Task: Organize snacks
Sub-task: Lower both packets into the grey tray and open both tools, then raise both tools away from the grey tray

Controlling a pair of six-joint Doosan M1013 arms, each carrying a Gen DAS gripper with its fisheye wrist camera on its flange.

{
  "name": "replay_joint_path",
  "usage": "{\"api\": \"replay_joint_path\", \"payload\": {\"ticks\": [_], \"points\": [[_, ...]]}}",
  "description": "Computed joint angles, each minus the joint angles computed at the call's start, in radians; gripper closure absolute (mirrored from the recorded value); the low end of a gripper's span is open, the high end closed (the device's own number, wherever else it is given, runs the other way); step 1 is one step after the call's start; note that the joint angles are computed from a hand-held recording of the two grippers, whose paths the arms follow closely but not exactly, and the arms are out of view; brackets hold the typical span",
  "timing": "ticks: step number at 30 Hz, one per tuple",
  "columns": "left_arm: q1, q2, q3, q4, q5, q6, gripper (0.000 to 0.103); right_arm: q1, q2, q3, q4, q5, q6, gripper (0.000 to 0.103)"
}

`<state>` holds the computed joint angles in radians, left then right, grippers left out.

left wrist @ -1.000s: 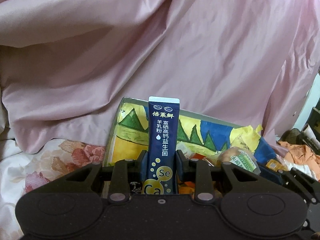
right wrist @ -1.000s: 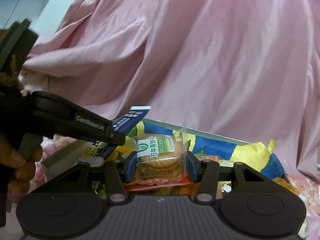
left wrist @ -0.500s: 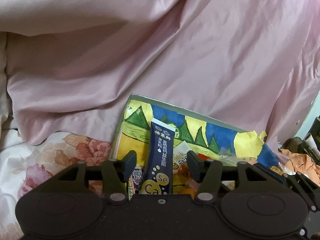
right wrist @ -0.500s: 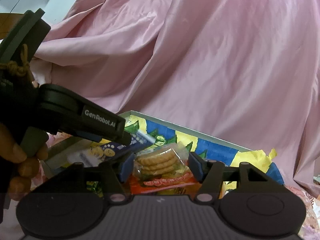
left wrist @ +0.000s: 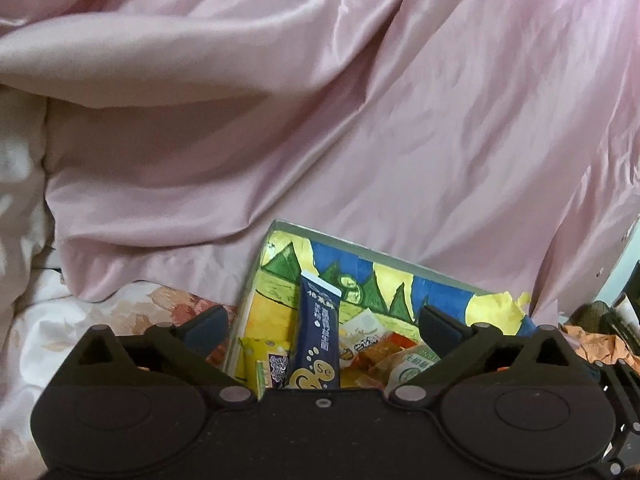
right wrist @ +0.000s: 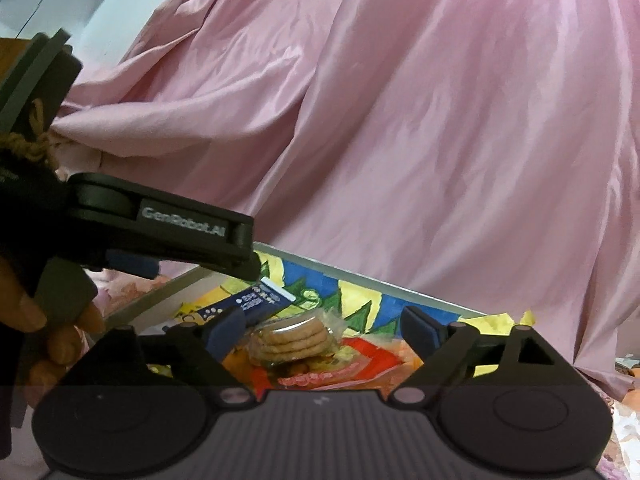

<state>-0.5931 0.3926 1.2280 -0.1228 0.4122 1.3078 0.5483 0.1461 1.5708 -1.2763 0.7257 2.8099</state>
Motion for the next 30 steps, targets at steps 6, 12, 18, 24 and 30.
{"api": "replay_joint_path", "payload": {"ticks": [6,12,18,24,30], "points": [[-0.006,-0.023,0.012,0.094,-0.005,-0.105,0.001,0.01,-0.017,0.006,-0.033,0.025,0.06,0.005],[-0.019,-0.05,0.033,0.239,-0.015,-0.245,0.001,0.026,-0.039,0.017,-0.083,0.055,0.126,0.0],[-0.031,-0.082,0.062,0.371,-0.024,-0.367,0.001,0.041,-0.055,0.019,-0.109,0.093,0.17,0.0],[-0.046,-0.114,0.099,0.501,-0.04,-0.478,0.001,0.056,-0.072,0.025,-0.125,0.133,0.231,0.0],[-0.058,-0.144,0.134,0.61,-0.06,-0.568,0.001,0.071,-0.083,0.027,-0.147,0.183,0.278,0.0]]}}
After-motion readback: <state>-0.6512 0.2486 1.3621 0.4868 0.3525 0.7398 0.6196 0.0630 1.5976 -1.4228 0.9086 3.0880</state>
